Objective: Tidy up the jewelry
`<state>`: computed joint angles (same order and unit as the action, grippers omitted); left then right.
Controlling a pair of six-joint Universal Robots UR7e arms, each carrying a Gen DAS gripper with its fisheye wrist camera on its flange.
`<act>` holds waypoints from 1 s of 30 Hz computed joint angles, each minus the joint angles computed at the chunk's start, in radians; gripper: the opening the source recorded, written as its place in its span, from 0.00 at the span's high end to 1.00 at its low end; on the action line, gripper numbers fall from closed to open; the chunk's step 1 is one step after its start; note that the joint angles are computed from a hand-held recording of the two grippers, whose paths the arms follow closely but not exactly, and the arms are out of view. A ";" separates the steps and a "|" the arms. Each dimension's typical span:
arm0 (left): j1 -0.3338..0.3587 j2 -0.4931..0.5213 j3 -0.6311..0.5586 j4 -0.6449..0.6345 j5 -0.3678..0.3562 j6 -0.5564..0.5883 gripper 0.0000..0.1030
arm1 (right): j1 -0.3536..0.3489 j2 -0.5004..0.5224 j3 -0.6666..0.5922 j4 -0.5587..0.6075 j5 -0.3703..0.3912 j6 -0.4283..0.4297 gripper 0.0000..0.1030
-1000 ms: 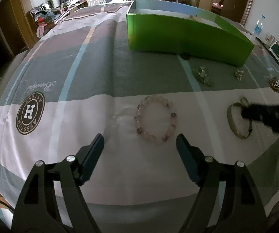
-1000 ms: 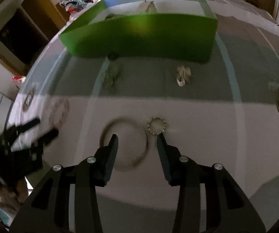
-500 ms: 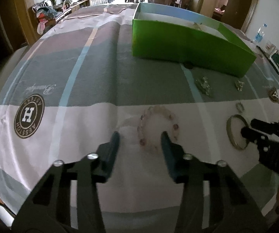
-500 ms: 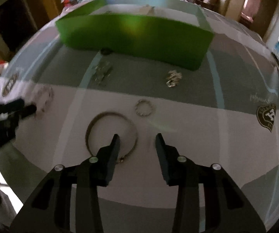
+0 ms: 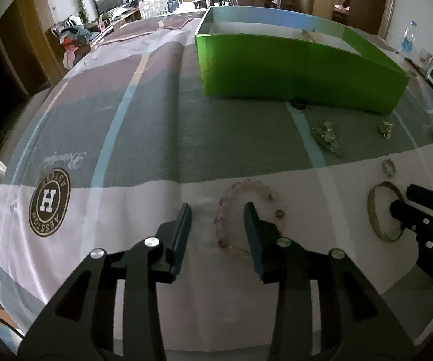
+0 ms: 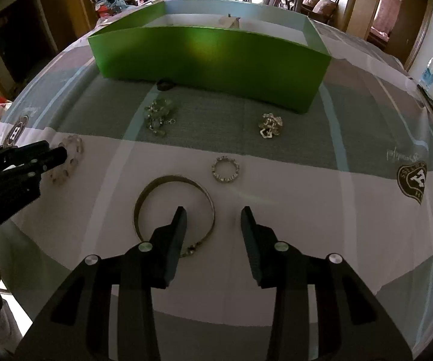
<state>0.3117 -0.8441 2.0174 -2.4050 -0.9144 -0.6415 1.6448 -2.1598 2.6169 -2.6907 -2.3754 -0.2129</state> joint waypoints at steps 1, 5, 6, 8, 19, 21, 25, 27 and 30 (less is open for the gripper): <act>0.000 0.001 -0.004 0.006 -0.001 -0.002 0.64 | -0.001 -0.002 0.000 0.000 0.000 -0.001 0.62; 0.001 -0.002 -0.002 0.006 -0.001 -0.004 0.63 | 0.018 0.021 0.006 -0.031 -0.023 0.000 0.62; 0.000 -0.002 0.000 0.002 0.001 -0.003 0.62 | 0.020 0.024 0.008 -0.040 -0.027 -0.007 0.62; 0.001 -0.002 0.004 -0.010 -0.001 0.000 0.63 | 0.021 0.023 0.014 -0.055 -0.027 -0.013 0.62; 0.001 -0.014 0.015 -0.074 -0.080 0.047 0.92 | 0.032 -0.021 0.002 0.032 0.040 0.004 0.97; -0.007 -0.026 0.017 -0.078 -0.075 0.048 0.92 | 0.065 -0.025 -0.006 0.038 0.018 0.017 0.96; -0.029 -0.056 0.014 -0.095 -0.071 0.059 0.92 | 0.145 -0.036 -0.034 0.070 -0.032 0.057 0.96; -0.039 -0.068 0.010 -0.097 -0.068 0.062 0.92 | 0.178 -0.037 -0.050 0.079 -0.047 0.068 0.96; -0.056 -0.081 0.000 -0.096 -0.057 0.075 0.92 | 0.218 -0.031 -0.071 0.073 -0.077 0.073 0.96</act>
<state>0.2553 -0.9250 2.0174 -2.5006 -0.9715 -0.5664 1.8633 -2.1908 2.5459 -2.6173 -2.4527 -0.1399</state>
